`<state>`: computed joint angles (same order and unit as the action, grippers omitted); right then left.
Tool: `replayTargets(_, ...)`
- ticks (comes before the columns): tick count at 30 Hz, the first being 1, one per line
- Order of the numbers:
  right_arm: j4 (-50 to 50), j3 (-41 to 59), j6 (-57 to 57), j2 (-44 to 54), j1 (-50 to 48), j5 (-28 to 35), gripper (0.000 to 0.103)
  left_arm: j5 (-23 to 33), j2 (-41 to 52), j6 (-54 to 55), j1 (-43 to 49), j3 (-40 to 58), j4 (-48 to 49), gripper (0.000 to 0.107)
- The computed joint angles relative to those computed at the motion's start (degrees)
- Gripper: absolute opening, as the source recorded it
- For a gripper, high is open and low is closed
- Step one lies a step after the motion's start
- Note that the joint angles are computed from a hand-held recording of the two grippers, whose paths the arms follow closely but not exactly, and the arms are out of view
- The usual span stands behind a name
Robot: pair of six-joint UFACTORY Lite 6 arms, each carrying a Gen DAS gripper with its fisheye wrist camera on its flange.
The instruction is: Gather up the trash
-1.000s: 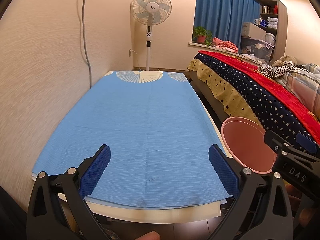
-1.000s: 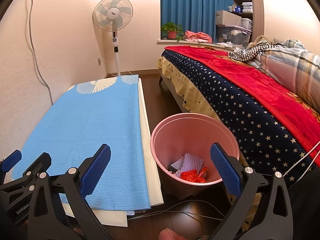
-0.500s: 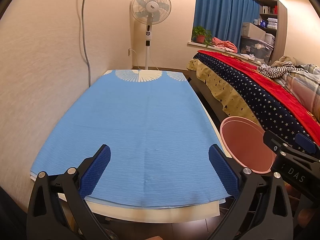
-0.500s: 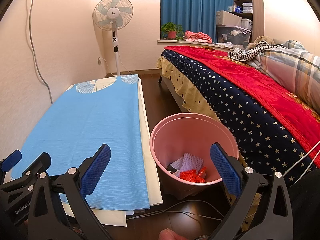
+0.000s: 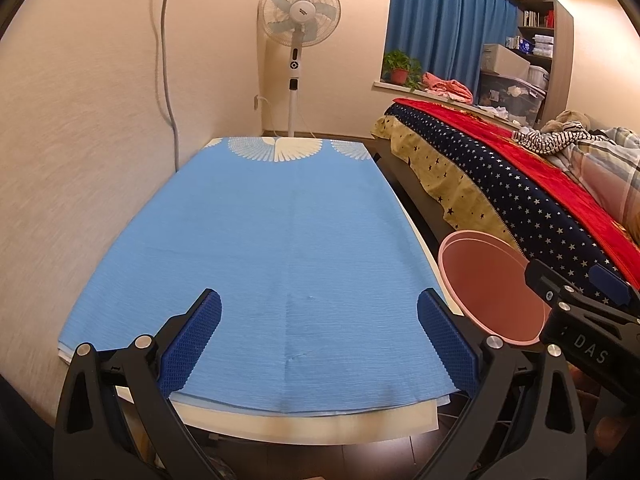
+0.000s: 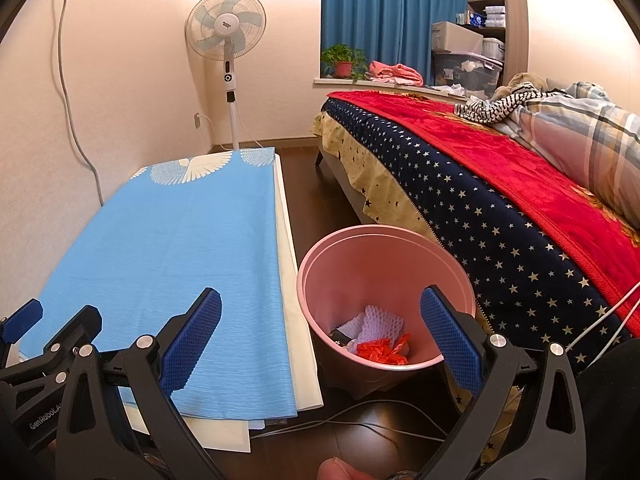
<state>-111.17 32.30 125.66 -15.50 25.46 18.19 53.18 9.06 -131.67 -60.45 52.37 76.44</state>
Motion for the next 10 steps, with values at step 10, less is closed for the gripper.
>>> replayTargets(10, 0.33, -0.24, -0.48, -0.28, -0.12, -0.05, 0.098, -0.73, 0.62, 0.58, 1.27, 0.23, -0.61, 0.095)
